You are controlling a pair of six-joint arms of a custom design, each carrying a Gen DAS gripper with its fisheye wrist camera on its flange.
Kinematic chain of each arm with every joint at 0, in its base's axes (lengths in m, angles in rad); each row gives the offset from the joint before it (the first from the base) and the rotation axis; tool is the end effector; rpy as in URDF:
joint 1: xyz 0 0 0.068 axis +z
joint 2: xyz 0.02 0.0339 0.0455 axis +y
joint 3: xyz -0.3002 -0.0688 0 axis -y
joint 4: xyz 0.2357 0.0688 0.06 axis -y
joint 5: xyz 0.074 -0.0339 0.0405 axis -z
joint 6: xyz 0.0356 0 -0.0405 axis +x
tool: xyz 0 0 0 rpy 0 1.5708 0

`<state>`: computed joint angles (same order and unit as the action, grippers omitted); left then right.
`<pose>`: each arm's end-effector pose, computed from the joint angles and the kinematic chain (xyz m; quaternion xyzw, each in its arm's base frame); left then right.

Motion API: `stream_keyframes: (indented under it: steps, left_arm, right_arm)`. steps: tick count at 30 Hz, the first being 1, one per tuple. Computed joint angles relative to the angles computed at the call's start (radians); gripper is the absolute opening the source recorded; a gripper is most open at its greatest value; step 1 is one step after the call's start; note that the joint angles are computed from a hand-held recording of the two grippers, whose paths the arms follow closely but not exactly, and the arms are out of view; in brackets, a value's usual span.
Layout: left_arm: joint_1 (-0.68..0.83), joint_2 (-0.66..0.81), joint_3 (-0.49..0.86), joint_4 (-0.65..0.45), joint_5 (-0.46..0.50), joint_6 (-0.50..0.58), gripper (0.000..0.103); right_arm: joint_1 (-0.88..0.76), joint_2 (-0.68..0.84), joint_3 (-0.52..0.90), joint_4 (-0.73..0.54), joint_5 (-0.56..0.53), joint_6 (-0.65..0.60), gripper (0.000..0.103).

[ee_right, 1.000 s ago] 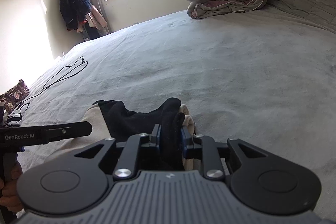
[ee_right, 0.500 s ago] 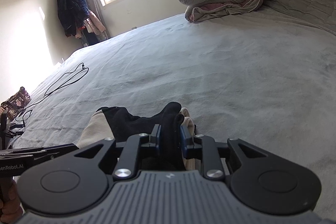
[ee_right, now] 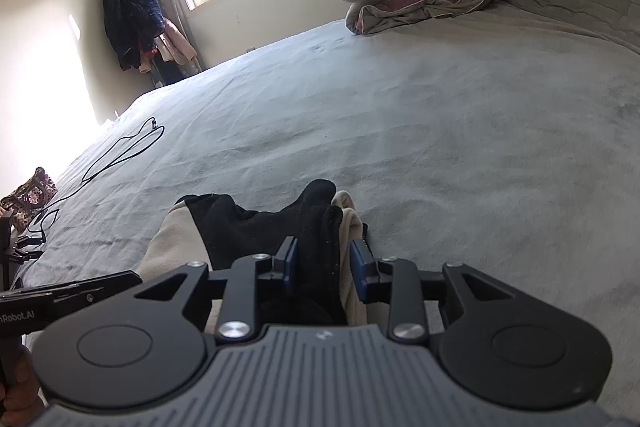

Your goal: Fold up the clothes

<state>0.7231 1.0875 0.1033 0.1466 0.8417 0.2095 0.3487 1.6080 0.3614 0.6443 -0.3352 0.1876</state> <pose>0.1123 0.0637 0.1436 -0.0748 0.8613 -0.1936 0.4637 0.2326 0.0970 0.1482 -0.1476 0.8635 0.2640 0.4035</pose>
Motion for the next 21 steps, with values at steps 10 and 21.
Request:
stream_keyframes:
  steps: [10,21]
  left_arm:
    - [0.004,0.025,-0.005,0.026,0.009,-0.004,0.024]
    - [0.024,0.041,0.003,0.021,0.034,0.014,0.024]
  right_arm:
    - [0.002,0.012,-0.007,0.011,0.006,-0.002,0.035]
    - [0.008,-0.007,-0.009,0.003,0.039,-0.017,0.054]
